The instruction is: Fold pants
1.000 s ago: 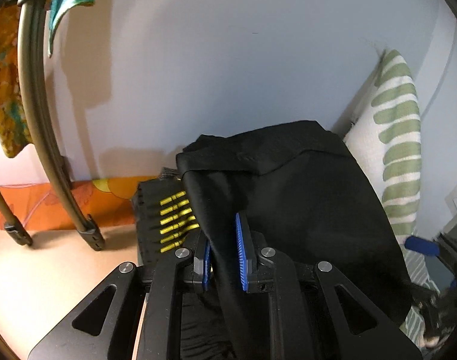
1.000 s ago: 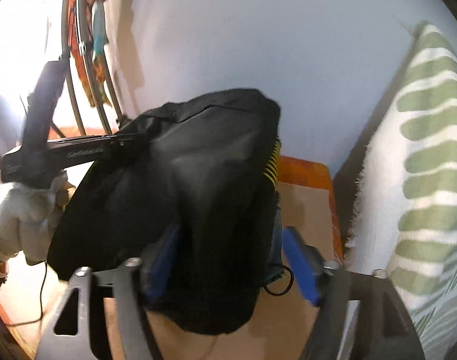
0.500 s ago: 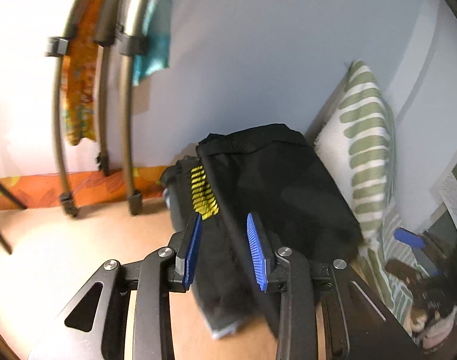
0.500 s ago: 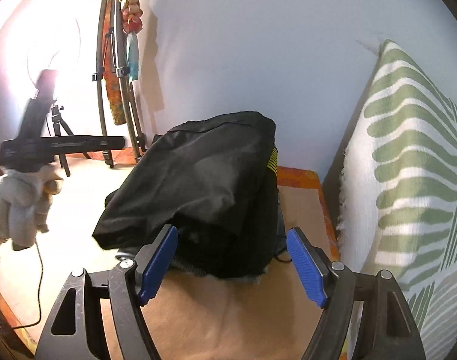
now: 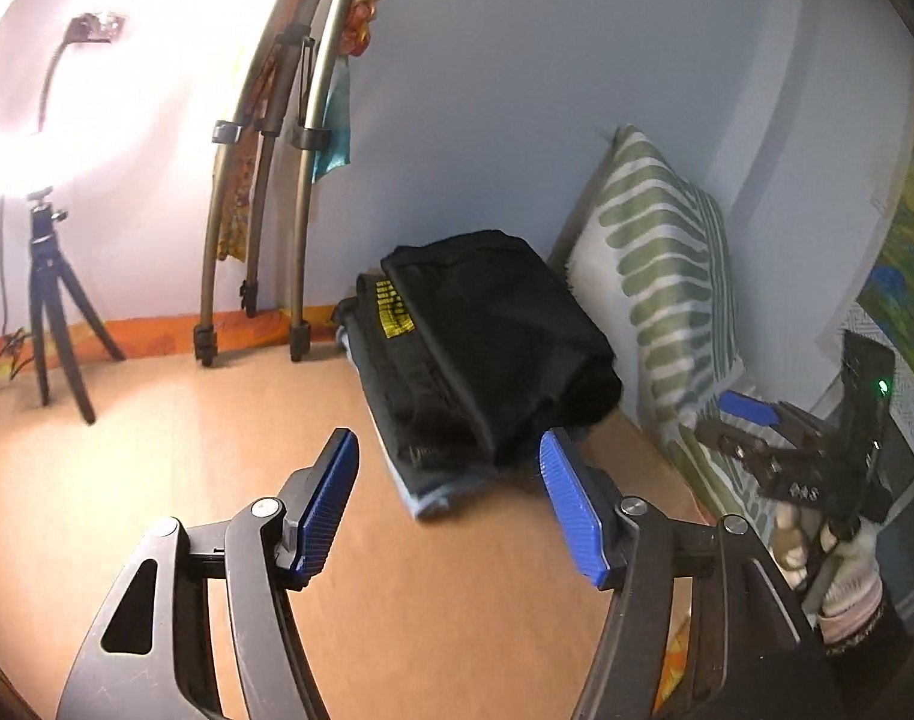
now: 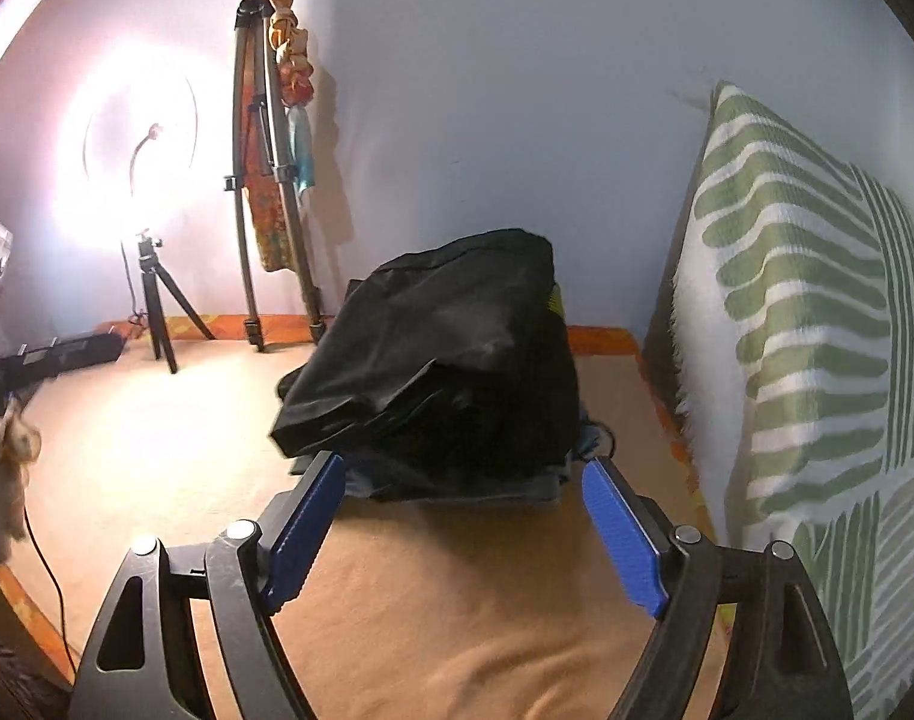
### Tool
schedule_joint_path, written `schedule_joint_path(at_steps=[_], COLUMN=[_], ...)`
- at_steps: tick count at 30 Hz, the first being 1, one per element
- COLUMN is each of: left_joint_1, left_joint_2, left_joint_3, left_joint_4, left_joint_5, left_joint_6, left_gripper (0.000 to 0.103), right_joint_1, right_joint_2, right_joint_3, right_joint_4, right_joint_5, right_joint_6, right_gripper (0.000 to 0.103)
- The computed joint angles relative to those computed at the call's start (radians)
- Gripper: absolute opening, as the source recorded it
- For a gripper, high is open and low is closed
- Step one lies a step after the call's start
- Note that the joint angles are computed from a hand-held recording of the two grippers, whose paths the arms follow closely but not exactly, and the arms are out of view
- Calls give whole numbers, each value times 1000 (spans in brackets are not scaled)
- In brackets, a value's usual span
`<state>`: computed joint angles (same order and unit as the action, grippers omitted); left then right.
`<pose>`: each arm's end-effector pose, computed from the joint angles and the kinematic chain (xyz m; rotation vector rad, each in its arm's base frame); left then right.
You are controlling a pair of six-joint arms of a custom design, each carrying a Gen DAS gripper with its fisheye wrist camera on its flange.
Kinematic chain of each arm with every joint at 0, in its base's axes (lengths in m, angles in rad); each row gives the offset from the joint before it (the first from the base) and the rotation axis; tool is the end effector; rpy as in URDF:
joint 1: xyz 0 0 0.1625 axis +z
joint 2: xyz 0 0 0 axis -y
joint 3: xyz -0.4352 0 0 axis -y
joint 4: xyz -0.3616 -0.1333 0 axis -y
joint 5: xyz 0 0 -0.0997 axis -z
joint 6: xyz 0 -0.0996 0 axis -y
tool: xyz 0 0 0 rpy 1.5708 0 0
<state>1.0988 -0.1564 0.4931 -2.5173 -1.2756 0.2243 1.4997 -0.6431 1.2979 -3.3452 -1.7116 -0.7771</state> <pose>-0.2681 -0.8820 0.0898 0.8276 2.6624 -0.9209 0.0645 -0.7738 0.2500 0.6922 -2.1697 1.2335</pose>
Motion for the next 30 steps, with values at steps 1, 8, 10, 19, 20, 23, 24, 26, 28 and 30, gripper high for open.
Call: schedule_joint_path(at_steps=[1,8,10,19,20,23,24,26,28,30], left_joint_1=[-1,-13,-19,-44,-45,-48,-48,-49,-50,-49], left_joint_2=[-41,-179,-206,-259,-261,-264,-264,-266,-266,-266], left_joint_3=[91,413,483,667,675,683,688,700,707,712], left_joint_4=[-53,-248,-307,-525,-532,-519,-527,-537,-540,-535], left_joint_5=[-6,5,17,101,106,122,129,142,156,172], left_joint_6=[-5,22,47,120,123,121,122,123,123,123], left_gripper=[64,65,66,81,81,81,81,81,82,82], right_joint_1=[-1,17,24,47,49,50,48,45,44,40], right_joint_2=[-6,-2,4,37,43,53,55,65,80,88], right_joint_3=[20,157,185,240,240,244,246,244,235,226], right_joint_4=[-10,-211,-260,-402,-412,-429,-430,-443,-464,-470], right_joint_5=[9,10,3,-23,-22,-21,-17,-10,-17,-18], right_joint_6=[13,4,4,35,40,55,60,68,66,70], right_gripper=[83,84,84,96,98,98,98,99,101,103])
